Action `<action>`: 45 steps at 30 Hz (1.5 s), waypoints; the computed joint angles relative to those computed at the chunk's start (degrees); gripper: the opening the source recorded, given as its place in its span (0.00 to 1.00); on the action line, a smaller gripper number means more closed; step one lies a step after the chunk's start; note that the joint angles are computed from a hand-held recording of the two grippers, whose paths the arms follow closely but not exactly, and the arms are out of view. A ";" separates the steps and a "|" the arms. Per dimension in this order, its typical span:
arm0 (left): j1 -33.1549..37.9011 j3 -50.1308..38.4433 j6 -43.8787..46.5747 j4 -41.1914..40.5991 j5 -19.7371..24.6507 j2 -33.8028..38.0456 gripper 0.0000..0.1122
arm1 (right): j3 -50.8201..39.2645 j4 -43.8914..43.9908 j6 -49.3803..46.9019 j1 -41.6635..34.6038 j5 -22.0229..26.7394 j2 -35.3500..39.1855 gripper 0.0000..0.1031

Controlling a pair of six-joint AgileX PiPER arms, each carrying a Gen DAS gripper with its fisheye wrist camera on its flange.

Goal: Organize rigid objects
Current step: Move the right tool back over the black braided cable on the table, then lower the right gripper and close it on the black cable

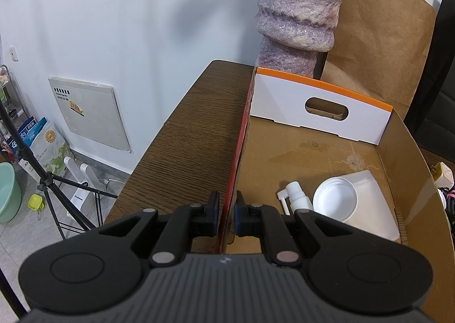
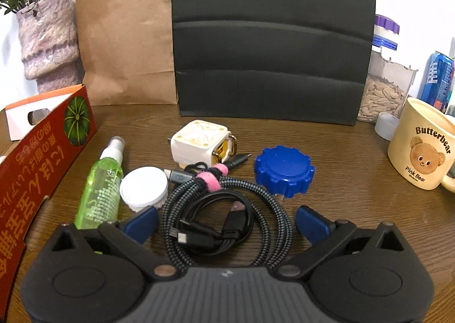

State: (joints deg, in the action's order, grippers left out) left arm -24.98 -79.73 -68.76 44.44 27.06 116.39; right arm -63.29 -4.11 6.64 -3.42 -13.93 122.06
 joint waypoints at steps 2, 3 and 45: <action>0.00 -0.02 0.06 -0.07 -0.01 0.01 0.10 | -0.01 -0.01 0.04 0.01 0.02 0.00 1.00; -0.02 -0.02 0.04 -0.05 -0.01 0.02 0.10 | -0.01 -0.10 0.13 -0.01 0.03 -0.01 1.00; 0.04 -0.07 0.15 -0.17 -0.01 0.03 0.10 | 4.68 18.91 -17.81 3.16 -5.69 -3.06 0.83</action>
State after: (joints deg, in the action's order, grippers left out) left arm -24.94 -79.80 -68.62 44.28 27.05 116.42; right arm -58.61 14.80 -11.17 -0.26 -19.61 119.01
